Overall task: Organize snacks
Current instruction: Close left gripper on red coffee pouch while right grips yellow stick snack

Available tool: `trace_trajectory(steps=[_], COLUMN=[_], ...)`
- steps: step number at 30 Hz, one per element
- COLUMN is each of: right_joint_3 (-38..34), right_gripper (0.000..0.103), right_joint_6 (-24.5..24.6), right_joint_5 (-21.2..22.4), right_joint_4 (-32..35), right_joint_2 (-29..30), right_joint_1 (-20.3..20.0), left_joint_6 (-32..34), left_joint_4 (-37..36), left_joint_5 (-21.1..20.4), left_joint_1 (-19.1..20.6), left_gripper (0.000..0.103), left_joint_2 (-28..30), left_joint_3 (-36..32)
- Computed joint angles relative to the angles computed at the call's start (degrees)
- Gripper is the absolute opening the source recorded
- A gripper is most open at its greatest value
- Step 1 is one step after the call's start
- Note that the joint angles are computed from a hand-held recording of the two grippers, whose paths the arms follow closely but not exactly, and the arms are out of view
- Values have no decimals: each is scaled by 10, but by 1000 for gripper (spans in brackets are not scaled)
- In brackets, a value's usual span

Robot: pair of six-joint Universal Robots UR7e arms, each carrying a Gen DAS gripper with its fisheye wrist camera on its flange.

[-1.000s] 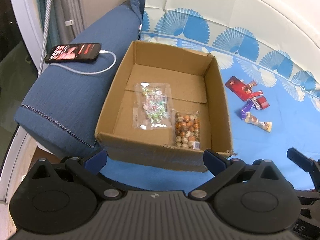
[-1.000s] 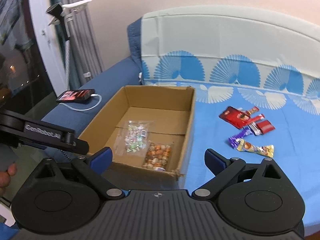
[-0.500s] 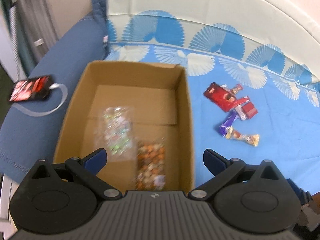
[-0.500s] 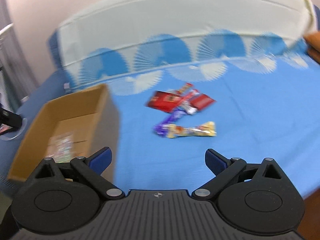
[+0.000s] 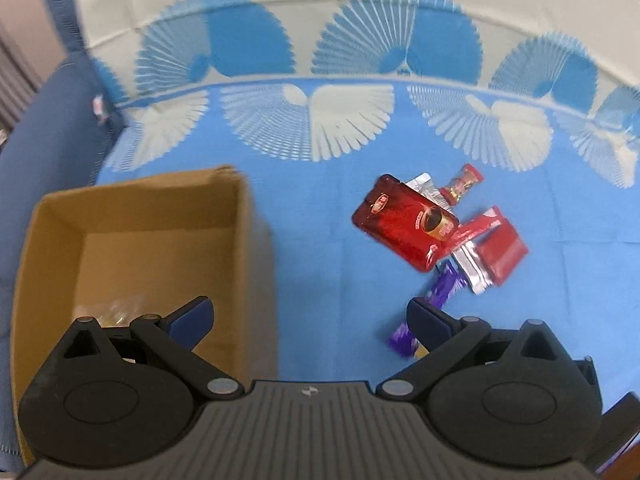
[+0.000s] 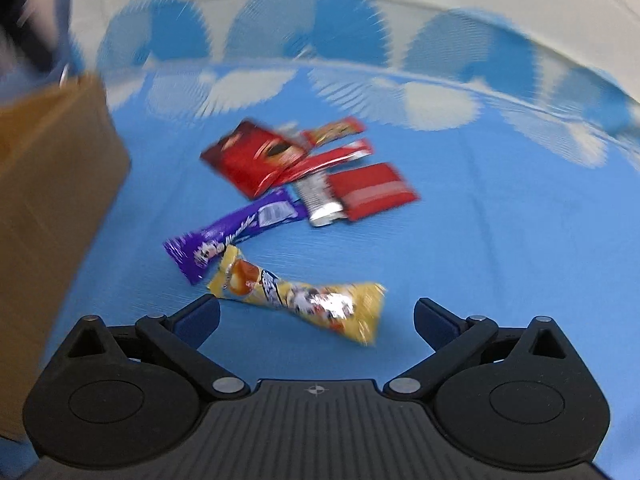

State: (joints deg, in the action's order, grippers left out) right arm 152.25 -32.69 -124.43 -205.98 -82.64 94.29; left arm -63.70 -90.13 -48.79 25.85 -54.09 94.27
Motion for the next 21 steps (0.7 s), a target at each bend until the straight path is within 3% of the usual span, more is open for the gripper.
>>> trace_trajectory(steps=[3,5,7,9,10,15,19,21], right_joint_3=[-14,0,18,28,29,25,34,36], right_gripper=[102,100,77,34,28,28,34,50], right_joint_6=[-50,-64,-72,-45,-16,71,72,49], right_joint_5=[71,133,144,133,117,30,45,54], right_joint_4=[9,-34,-131,-176,-183,-270,-303,-318], right_joint_2=[22,26,52,50,43,50,62,76], right_joint_1=[-52,-92,-105,-112,-114,-131,-143,-144], left_joint_6=[20,44,53,60,61,63,94,99], left_joint_4=[-45,-97,-125,-162,-170,-153,-224,-228], left_joint_5=[1,-3,-22,-36,-36,-29,-38,-49], left_joint_1=[39,68,95,116,122,142,153,158], left_gripper=[103,103,103,103,103,103,103,103], left_joint_2=[47,78,107,132,146,202,190,176], left_joint_3=[-30,-46,-70,-86,-95,-136,-95,-77])
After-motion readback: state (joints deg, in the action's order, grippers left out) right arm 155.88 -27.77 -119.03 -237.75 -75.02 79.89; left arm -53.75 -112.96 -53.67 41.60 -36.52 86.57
